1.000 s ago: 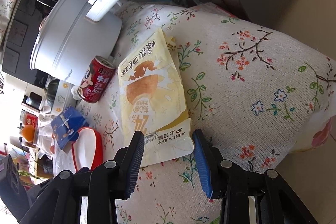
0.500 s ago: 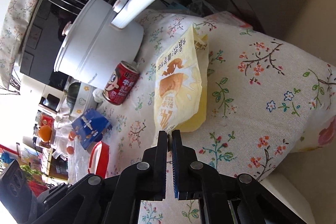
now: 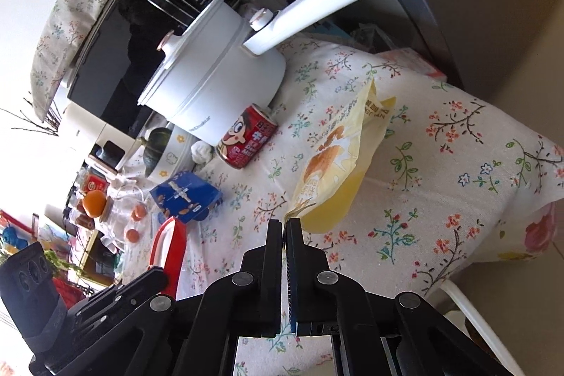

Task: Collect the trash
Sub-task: 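Grasp the yellow bread bag with the right gripper while the left holds the lid, then carry the bread bag into the basin and open the right gripper while the left carries the lid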

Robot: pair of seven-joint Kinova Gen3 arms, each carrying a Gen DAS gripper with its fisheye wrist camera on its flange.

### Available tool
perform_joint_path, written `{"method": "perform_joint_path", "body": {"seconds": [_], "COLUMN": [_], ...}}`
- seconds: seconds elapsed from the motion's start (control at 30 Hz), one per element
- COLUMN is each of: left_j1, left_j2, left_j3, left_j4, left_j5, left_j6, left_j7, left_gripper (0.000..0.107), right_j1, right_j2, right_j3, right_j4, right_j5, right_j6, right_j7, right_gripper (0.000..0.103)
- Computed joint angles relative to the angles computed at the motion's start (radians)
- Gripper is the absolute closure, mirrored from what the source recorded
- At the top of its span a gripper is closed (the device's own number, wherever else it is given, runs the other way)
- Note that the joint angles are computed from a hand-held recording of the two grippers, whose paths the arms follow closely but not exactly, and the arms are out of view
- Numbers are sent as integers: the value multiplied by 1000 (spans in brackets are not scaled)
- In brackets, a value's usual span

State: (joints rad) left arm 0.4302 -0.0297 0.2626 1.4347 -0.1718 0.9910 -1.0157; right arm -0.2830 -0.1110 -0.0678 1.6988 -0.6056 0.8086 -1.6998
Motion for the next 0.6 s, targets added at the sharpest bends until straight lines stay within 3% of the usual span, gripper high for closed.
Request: {"method": "perform_joint_path", "body": {"seconds": [0.6], "left_j1": [-17], "left_j2": [-64], "left_j3": [17], "left_j4": [40], "left_j5": [19], "left_j6": [-48], "left_j7": [37], "left_gripper": [105], "right_j1": [-74], "right_j2": [-143], "right_j3": [72], "right_j4": [34], "right_j5": [-125], "right_j6": [30], "right_j7": [132], "right_gripper": [102]}}
